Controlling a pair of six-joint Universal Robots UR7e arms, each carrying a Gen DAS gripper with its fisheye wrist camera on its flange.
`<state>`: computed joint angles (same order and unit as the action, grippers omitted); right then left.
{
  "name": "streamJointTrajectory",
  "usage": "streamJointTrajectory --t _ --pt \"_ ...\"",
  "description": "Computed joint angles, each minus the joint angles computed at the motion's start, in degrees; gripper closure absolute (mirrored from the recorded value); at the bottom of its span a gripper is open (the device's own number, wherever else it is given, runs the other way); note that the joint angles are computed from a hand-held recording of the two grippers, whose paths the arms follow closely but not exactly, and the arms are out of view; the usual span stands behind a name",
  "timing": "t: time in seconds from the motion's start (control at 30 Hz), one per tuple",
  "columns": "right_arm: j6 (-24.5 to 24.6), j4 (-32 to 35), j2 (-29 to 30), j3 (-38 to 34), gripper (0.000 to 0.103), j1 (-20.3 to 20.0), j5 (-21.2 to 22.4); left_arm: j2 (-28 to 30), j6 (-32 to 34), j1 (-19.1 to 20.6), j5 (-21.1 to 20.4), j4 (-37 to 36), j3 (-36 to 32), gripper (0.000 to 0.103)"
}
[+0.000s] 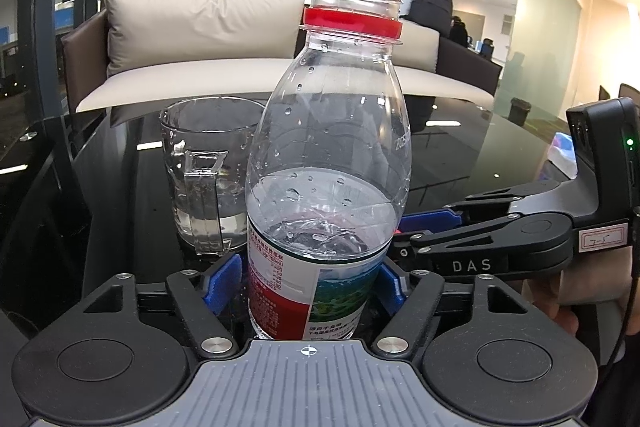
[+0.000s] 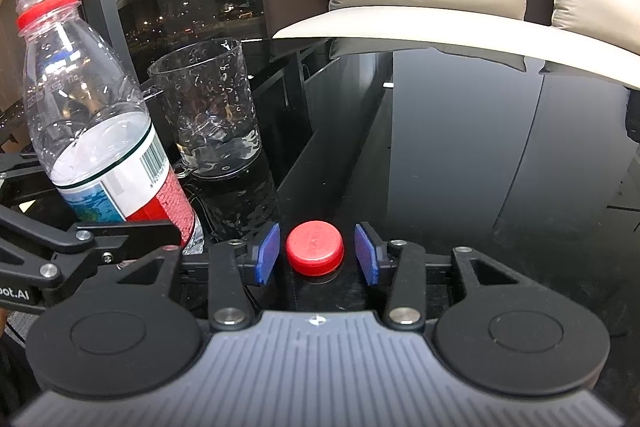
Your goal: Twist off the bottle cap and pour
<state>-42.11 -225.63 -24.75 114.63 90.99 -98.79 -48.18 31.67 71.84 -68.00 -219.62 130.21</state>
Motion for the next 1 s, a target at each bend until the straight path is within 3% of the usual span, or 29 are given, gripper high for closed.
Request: streamJointTrajectory --t 0.27,0.47,0.5,0.53,0.67,0.73,1.0 --pt "0.37 -0.82 -0.08 0.22 0.048 -0.28 0.35 -0.12 0.69 0.27 -0.76 -0.68 0.07 0.015" --pt "0.31 -2.09 -0.09 0.56 0.035 -0.38 0.53 -0.05 1.2 0.51 -1.0 -1.52 -0.04 0.003" --pt "0.34 -2.27 -0.09 0.58 0.028 -0.39 0.47 -0.15 1.18 0.5 -1.04 -1.48 0.0 0.001" --pt "0.39 -2.54 -0.07 0.62 0.022 -0.42 0.45 -0.24 1.23 0.52 -1.11 -1.52 0.05 0.001" --pt "0.83 -3.32 -0.23 0.98 0.021 -0.59 1.04 -0.58 0.85 0.31 -0.66 -0.98 0.17 0.001" --pt "1.16 -3.23 -0.36 1.02 0.013 -0.6 1.05 -0.82 0.41 0.18 -0.37 -0.58 0.26 0.001" --pt "1.44 -5.16 -0.04 1.2 0.007 -0.49 0.53 -1.6 -0.02 0.0 0.14 -0.35 0.4 0.001"
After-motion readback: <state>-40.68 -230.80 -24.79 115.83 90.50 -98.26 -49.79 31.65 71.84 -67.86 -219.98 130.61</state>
